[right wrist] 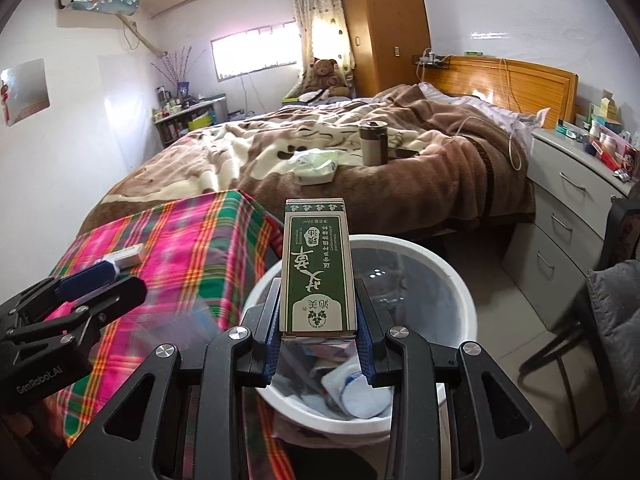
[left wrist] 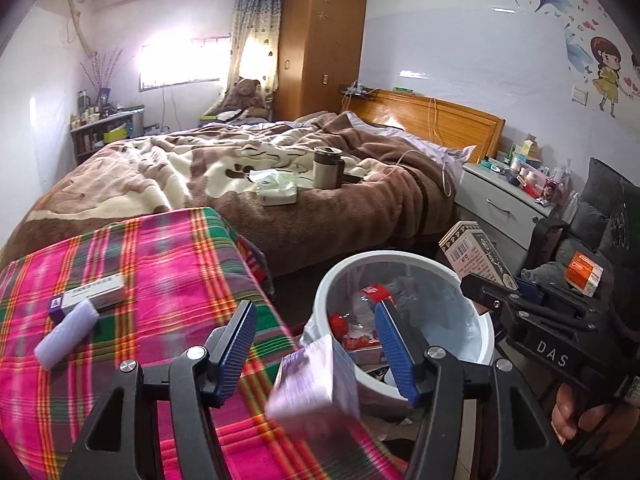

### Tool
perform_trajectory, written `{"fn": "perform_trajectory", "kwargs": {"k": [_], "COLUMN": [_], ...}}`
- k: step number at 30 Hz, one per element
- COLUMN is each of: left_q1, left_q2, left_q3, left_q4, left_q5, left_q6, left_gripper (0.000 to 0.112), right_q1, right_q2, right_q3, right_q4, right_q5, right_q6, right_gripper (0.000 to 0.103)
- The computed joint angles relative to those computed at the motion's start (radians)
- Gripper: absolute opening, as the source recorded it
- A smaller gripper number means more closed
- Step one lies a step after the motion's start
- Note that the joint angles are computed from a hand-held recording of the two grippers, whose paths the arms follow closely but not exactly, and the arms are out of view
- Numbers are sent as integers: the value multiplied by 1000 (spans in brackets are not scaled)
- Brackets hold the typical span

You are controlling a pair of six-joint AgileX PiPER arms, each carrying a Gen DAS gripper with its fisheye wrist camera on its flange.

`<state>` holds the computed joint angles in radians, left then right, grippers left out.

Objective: Collect trash
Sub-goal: 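Carry green box and grape carton over the wastebasket and open the left tool, then lower the grape carton and green box into the wastebasket and open both tools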

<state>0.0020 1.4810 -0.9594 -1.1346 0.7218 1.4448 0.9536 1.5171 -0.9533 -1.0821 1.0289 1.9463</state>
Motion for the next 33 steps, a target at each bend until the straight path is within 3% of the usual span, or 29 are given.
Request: {"fn": "perform_trajectory", "kwargs": {"k": [8, 12, 15, 18, 21, 24, 26, 28, 31, 33], "left_q1": [-57, -5, -43, -41, -81, -92, -126, -136, -130, -118], "left_q2": [59, 43, 62, 95, 77, 69, 60, 66, 80, 77], "left_q3": [-6, 44, 59, 59, 98, 120, 146, 151, 146, 148], "left_q4": [53, 68, 132, 136, 157, 146, 168, 189, 200, 182], "left_q5": [-42, 16, -44, 5, -51, -40, -108, -125, -127, -122], "left_q6": [-63, 27, -22, -27, -24, 3, -6, -27, -50, -37], "left_gripper": [61, 64, 69, 69, 71, 71, 71, 71, 60, 59], "right_q1": [-22, -29, -37, -24, -23, -26, -31, -30, -29, -31], "right_q2": [-35, -34, -35, -45, -56, -60, -58, -56, -57, -60], "right_q3": [72, 94, 100, 111, 121, 127, 126, 125, 130, 136], "right_q4": [18, 13, 12, 13, 21, 23, 22, 19, 19, 19], "right_q5": [-33, -69, -94, -88, -84, -86, -95, -101, -107, -112], "right_q6": [35, 68, 67, 79, 79, 77, 75, 76, 76, 76], "right_gripper": [33, 33, 33, 33, 33, 33, 33, 33, 33, 33]}}
